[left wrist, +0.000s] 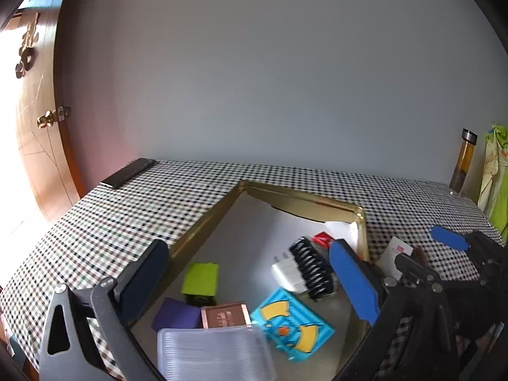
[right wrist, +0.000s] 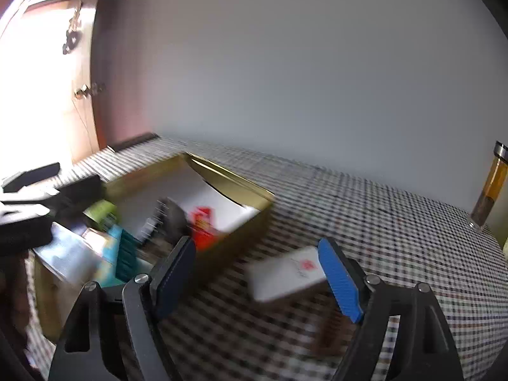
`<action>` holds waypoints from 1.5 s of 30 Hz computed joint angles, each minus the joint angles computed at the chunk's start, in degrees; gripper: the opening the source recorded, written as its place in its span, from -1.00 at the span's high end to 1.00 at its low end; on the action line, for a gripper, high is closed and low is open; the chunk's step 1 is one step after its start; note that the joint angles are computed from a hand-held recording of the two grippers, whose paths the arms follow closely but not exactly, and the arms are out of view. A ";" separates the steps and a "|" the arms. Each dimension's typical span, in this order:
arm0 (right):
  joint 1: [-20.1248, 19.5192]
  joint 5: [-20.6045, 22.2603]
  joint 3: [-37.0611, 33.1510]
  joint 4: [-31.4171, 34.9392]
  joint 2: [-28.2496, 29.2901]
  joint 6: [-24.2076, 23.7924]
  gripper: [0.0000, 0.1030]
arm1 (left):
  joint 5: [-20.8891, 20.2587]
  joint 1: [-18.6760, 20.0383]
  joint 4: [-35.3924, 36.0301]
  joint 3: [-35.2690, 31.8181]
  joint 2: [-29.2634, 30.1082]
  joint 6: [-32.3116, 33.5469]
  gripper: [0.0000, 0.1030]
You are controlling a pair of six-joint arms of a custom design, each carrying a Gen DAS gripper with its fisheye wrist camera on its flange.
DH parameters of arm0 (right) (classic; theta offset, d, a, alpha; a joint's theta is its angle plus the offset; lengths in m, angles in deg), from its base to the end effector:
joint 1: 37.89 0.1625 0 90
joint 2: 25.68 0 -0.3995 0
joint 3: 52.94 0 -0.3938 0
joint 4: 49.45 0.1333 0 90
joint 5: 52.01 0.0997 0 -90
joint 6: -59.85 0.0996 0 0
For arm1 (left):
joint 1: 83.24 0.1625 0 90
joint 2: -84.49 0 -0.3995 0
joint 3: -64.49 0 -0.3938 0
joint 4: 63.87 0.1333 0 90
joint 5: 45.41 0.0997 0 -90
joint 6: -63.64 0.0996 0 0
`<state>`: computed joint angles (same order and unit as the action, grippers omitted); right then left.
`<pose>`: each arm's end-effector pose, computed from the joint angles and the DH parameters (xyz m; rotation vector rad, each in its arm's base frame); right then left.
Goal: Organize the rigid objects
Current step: 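Withdraw both tools from the tray toward the white box and brush, then grasp the white card box with the right tool while the left tool approaches the wooden brush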
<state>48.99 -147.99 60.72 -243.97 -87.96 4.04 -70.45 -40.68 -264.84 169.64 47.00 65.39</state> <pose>0.0917 -0.5765 0.2288 1.0168 -2.1957 0.9911 -0.2673 -0.5489 0.0791 0.3805 2.0711 -1.2516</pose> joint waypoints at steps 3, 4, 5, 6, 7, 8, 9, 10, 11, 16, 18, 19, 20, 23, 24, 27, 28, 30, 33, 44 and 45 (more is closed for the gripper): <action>-0.93 -2.03 -3.31 6.21 0.24 0.48 -0.59 | 0.27 0.11 6.53 -2.36 0.58 -2.41 -1.00; -1.17 -2.75 -4.21 8.32 0.25 0.41 -0.59 | 0.84 0.07 9.08 -3.29 0.87 -3.27 -1.00; -1.16 -3.68 -4.92 9.31 0.64 -0.01 -0.59 | 0.96 0.06 11.97 -3.89 0.75 -4.48 -1.00; -1.25 -4.39 -5.46 9.97 0.86 -0.65 -0.59 | 0.69 -0.03 13.60 -4.41 0.82 -4.94 -1.00; -1.36 -4.63 -5.90 10.54 1.00 -1.05 -0.59 | 0.26 -0.14 13.76 -4.93 1.01 -4.63 -1.00; -1.45 -4.56 -6.30 11.42 1.01 -1.10 -0.59 | 0.01 -0.13 14.18 -5.30 1.10 -4.73 -1.00; -1.50 -4.34 -6.65 12.27 1.01 -1.00 -0.59 | -1.04 0.17 16.97 -5.97 0.82 -6.20 -1.00; -1.58 -3.74 -7.21 13.65 0.97 -0.46 -0.59 | -2.03 0.51 19.01 -6.43 0.58 -7.35 -1.00; -1.65 -3.40 -7.72 14.61 1.05 0.09 -0.59 | -2.94 0.90 20.93 -6.87 0.36 -8.46 -1.00; -1.65 -4.34 -10.82 20.16 2.73 1.26 -0.59 | -4.49 2.25 26.26 -8.20 -0.14 -11.99 -1.00; -2.03 -4.27 -11.72 23.02 2.75 1.39 -0.59 | -4.87 1.90 24.23 -7.38 -0.36 -11.29 -1.00; -2.24 -3.74 -12.15 24.84 2.71 1.62 -0.63 | -5.02 1.79 23.62 -7.23 -0.42 -10.89 -1.00; -2.24 -3.95 -12.52 25.51 2.90 1.83 -0.66 | -5.16 1.82 23.19 -7.31 -0.27 -10.43 -1.00; -2.25 -3.71 -12.99 26.70 2.94 2.19 -0.66 | -5.26 1.87 23.66 -7.90 0.10 -9.86 -1.00; -2.20 -3.94 -13.02 26.88 3.01 1.91 -0.66 | -5.07 1.96 23.93 -8.38 0.50 -9.73 -1.00; -1.68 -5.97 -13.03 26.24 3.64 0.68 -0.66 | -4.86 2.02 24.93 -8.74 0.73 -10.04 -1.00; -1.57 -6.35 -13.06 25.97 3.75 0.15 -0.66 | -4.98 2.05 24.77 -8.75 0.74 -9.83 -1.00; -1.34 -7.33 -12.70 24.36 4.00 -1.16 -0.66 | -4.74 1.89 24.98 -8.73 0.82 -9.84 -1.00; -1.44 -7.55 -12.87 24.11 4.19 -2.04 -0.66 | -4.89 1.85 24.99 -8.72 0.86 -9.66 -1.00; -2.58 -3.33 -8.97 16.71 1.20 -2.81 -0.63 | -9.31 0.69 19.93 -8.71 2.13 -5.36 -1.00; -3.30 -1.45 -8.14 15.40 -0.11 -0.94 -0.63 | -9.85 0.53 19.61 -8.95 2.54 -4.72 -1.00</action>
<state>45.69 -149.44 52.57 -228.57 -88.06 3.10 -80.29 -40.15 -245.22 160.69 49.53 60.67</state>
